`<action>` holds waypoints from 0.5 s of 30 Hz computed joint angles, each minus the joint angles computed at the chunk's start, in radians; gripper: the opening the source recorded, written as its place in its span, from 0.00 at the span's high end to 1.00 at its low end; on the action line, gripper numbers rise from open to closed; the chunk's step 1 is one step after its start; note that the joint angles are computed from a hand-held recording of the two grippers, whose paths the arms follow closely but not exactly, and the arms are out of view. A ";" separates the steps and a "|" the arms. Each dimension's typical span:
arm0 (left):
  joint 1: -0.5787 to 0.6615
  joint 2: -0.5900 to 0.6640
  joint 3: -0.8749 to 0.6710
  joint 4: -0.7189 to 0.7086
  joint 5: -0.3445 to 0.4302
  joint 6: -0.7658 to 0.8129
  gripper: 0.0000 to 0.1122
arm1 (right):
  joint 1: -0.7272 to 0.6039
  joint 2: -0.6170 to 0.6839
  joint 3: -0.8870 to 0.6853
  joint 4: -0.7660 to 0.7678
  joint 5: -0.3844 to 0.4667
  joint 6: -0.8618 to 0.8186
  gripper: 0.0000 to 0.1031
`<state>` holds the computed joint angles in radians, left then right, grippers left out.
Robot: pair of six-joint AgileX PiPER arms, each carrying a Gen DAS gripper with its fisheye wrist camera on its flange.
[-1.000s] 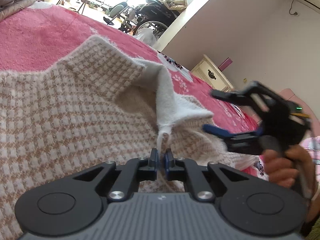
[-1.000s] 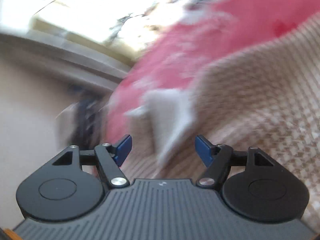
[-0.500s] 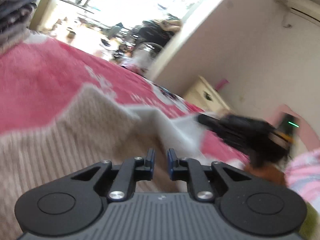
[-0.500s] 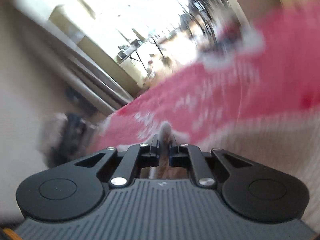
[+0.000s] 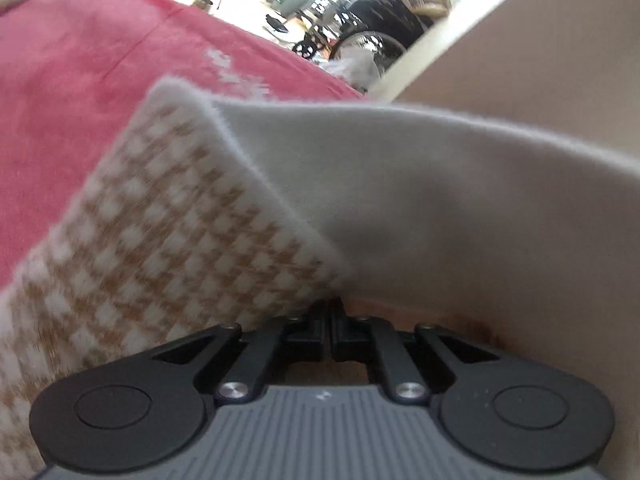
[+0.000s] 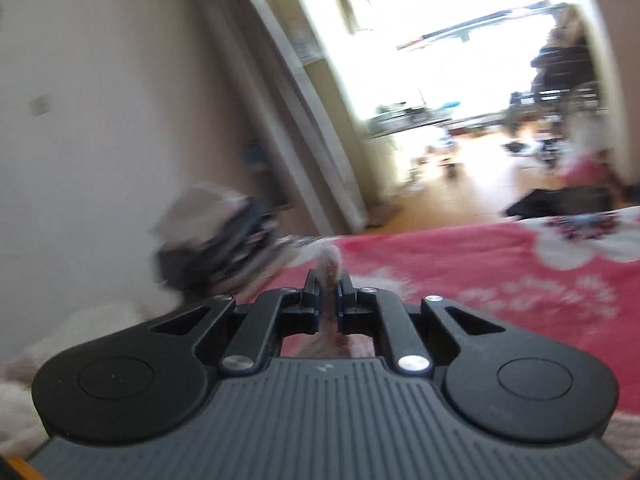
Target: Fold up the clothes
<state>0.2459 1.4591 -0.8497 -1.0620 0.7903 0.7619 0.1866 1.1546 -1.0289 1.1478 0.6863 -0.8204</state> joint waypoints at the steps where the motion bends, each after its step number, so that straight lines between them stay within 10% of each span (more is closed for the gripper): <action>1: 0.013 0.002 0.008 -0.019 0.009 0.020 0.95 | -0.006 -0.013 0.020 0.013 0.033 -0.014 0.94; 9: 0.189 -0.101 0.068 -0.163 0.215 0.207 0.92 | -0.106 -0.065 0.118 0.141 0.069 -0.013 0.94; 15: 0.079 0.014 -0.039 -0.071 0.034 -0.086 0.93 | -0.087 0.021 0.118 0.317 0.041 -0.041 0.94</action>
<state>0.3250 1.4733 -0.8886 -1.1331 0.8240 0.6757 0.0994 1.1761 -0.9110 1.4650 0.7272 -0.8618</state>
